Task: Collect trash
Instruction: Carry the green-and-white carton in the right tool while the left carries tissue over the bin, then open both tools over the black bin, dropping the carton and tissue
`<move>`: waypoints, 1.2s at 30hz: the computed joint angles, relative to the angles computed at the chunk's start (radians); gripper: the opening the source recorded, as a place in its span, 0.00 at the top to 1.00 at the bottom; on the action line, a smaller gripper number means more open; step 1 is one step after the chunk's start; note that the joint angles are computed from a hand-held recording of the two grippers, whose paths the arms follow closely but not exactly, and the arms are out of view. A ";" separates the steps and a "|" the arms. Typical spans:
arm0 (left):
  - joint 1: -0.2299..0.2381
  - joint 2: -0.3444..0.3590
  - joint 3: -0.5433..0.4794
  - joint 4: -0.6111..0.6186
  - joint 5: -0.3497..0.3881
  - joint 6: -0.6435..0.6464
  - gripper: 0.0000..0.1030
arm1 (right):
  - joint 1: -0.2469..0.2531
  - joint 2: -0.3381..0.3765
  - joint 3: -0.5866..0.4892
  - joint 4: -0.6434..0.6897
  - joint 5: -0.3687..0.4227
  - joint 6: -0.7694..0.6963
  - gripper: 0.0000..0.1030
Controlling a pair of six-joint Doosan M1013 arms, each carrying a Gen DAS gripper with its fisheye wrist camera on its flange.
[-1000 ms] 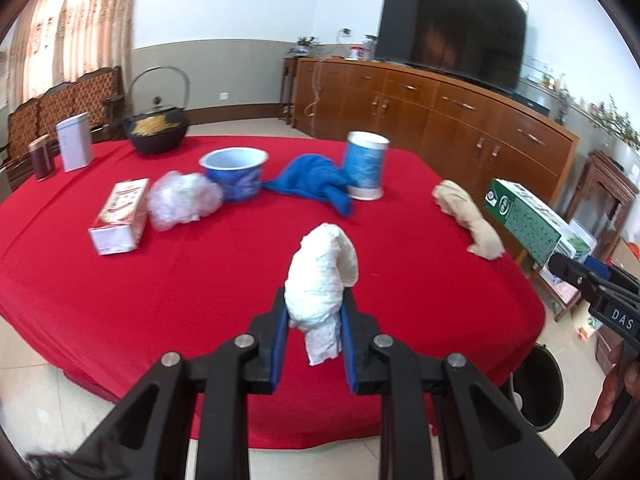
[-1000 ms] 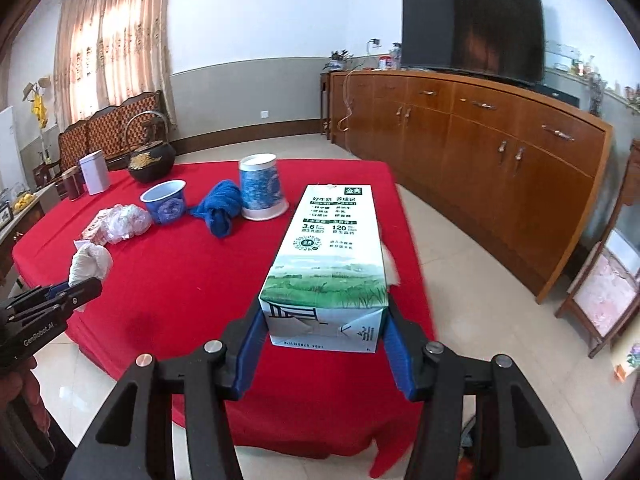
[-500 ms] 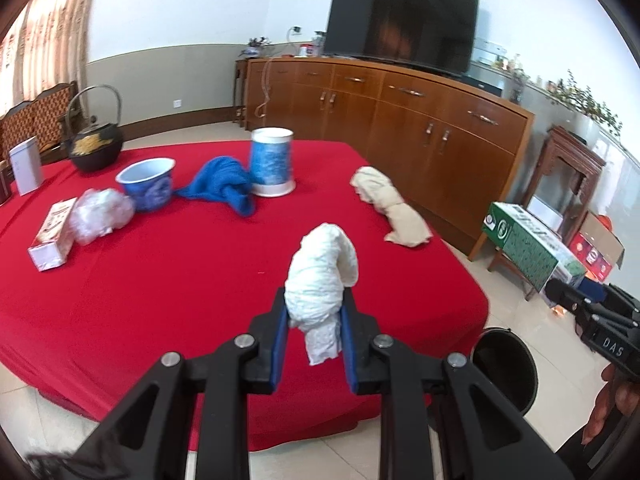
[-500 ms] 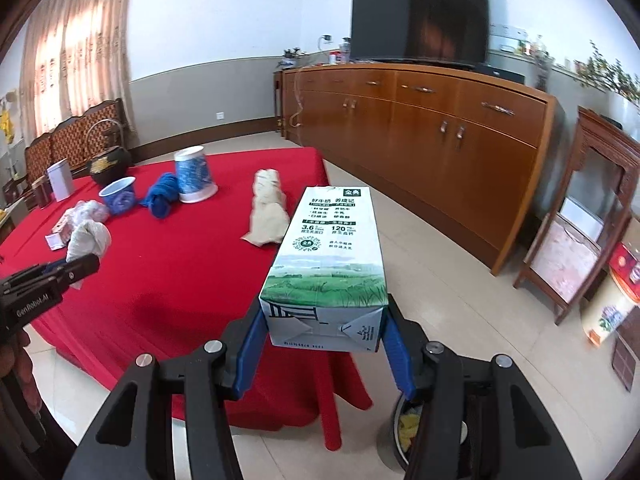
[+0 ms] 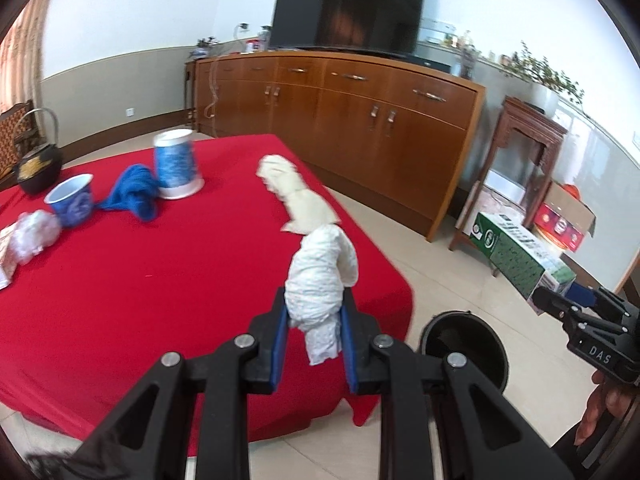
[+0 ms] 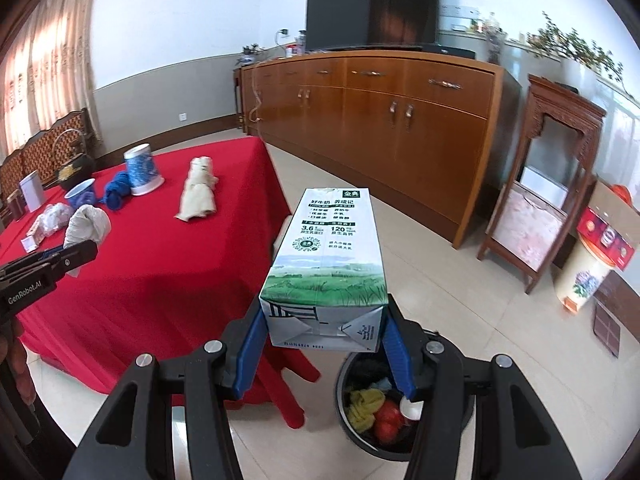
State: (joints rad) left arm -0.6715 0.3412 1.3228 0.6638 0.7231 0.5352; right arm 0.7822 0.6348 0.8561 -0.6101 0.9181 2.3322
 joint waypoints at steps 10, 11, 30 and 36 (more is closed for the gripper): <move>-0.029 0.081 -0.109 -0.131 -0.014 0.171 0.76 | -0.039 -0.078 0.151 -0.030 0.001 0.092 0.45; -0.032 0.090 -0.120 -0.147 -0.015 0.190 0.76 | -0.043 -0.082 0.162 -0.029 0.001 0.097 0.45; -0.084 0.283 -0.359 -0.442 0.094 0.525 0.76 | -0.132 -0.150 0.349 0.119 -0.061 -0.055 0.45; -0.087 0.342 -0.417 -0.484 0.142 0.557 0.76 | -0.174 -0.126 0.366 0.255 -0.100 -0.292 0.45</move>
